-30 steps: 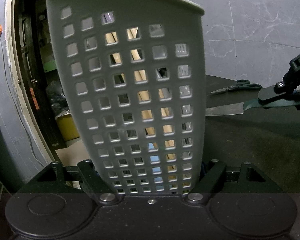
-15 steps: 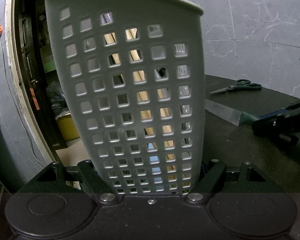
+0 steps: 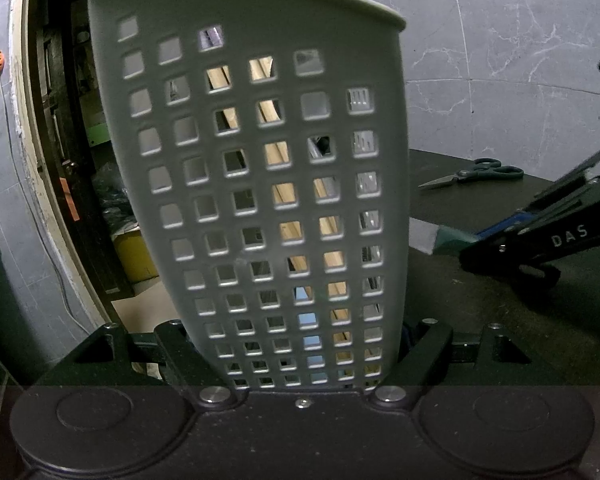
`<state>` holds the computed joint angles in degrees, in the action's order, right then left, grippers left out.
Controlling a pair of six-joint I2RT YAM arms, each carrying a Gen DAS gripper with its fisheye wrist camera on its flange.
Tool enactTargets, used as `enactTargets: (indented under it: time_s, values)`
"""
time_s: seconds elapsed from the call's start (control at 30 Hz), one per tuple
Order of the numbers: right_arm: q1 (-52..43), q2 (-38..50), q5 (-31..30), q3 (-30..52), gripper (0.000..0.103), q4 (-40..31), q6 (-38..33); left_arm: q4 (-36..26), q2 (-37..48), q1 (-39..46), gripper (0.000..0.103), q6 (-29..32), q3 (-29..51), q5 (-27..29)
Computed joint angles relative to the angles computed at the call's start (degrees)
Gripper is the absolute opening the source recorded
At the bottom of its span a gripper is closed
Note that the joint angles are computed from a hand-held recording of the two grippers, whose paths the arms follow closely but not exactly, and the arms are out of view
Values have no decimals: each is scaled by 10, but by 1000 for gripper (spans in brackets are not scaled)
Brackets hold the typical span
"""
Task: Organize utensils
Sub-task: 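Carry the green-handled knife with the right gripper over the white basket, then lower the knife blade-first into the basket and open the right gripper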
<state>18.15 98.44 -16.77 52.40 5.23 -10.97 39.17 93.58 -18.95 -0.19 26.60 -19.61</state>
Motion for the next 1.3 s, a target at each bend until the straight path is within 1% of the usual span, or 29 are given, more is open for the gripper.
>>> enactTargets:
  time_s: [0.07,0.17,0.23,0.3,0.37,0.43,0.5,0.63,0.67,0.77,0.9,1.0,1.1,1.23,1.3]
  values:
    - [2,11,-5,22,14,-20,-19,-1,1,-1,81,0,2,-1]
    - [15,15,5,34,13,-32,-47,-1,1,-1,81,0,2,-1]
    - [11,25,-6,55,13,-55,-21,-2,0,-1,81,-2,1,0]
    - [-10,32,-50,70,12,-71,44,-4,0,0,81,-3,3,2]
    - [-45,49,-122,81,12,-78,118,-4,0,2,81,-3,3,5]
    - [-73,57,-179,78,12,-74,186,-3,0,4,81,-3,3,6]
    - [-103,57,-240,60,12,-58,253,-4,1,5,81,-3,5,7]
    - [-142,53,-319,23,13,-19,350,-4,2,6,81,-3,5,7]
    - [-150,53,-336,9,13,-1,374,-4,2,5,81,-3,5,7]
    - [-171,68,-393,-25,13,82,458,-4,2,5,81,-3,5,7]
    - [-187,99,-429,-72,13,210,561,-3,3,6,81,-2,6,7]
    - [-191,136,-434,-104,13,348,655,-3,3,6,81,-2,6,7]
    - [-194,174,-432,-118,13,474,735,-4,3,6,81,-3,6,7]
    - [-204,174,-434,-163,13,604,803,-4,3,6,81,-2,6,7]
    - [-209,168,-435,-165,13,626,814,-4,3,6,81,-1,6,7]
